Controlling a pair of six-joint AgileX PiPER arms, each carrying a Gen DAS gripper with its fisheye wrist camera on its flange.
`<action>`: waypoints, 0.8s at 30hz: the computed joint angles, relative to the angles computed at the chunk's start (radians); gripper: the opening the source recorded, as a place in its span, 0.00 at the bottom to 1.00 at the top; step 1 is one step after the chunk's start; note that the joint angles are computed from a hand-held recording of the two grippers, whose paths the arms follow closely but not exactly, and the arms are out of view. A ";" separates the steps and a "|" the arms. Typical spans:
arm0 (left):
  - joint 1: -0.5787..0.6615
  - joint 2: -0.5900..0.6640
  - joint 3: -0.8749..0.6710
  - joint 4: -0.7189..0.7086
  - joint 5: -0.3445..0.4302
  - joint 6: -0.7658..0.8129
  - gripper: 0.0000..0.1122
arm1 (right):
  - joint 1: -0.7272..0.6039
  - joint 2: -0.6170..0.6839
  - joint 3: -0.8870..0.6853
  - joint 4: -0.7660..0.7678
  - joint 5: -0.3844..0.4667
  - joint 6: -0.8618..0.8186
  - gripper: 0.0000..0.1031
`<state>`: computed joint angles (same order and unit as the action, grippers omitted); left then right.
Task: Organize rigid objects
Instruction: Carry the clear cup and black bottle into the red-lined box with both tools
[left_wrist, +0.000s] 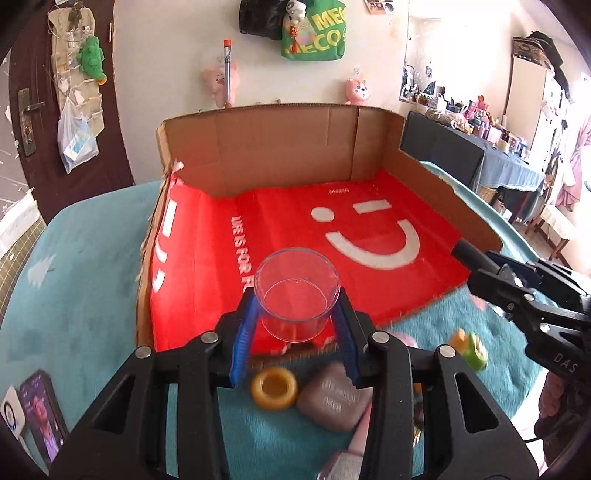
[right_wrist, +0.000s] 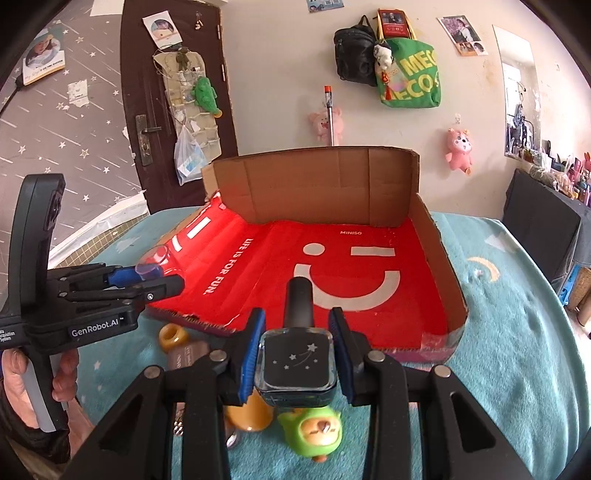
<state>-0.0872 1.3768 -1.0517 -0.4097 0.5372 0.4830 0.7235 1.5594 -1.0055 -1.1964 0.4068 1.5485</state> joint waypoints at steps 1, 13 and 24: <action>-0.006 0.011 -0.014 0.016 -0.002 -0.015 0.34 | -0.014 0.008 -0.012 0.027 -0.009 -0.029 0.36; -0.062 0.249 -0.284 0.186 0.079 -0.206 0.34 | -0.170 0.165 -0.222 0.541 -0.054 -0.573 0.36; -0.062 0.455 -0.470 0.241 0.207 -0.289 0.34 | -0.240 0.367 -0.484 0.903 0.106 -0.958 0.36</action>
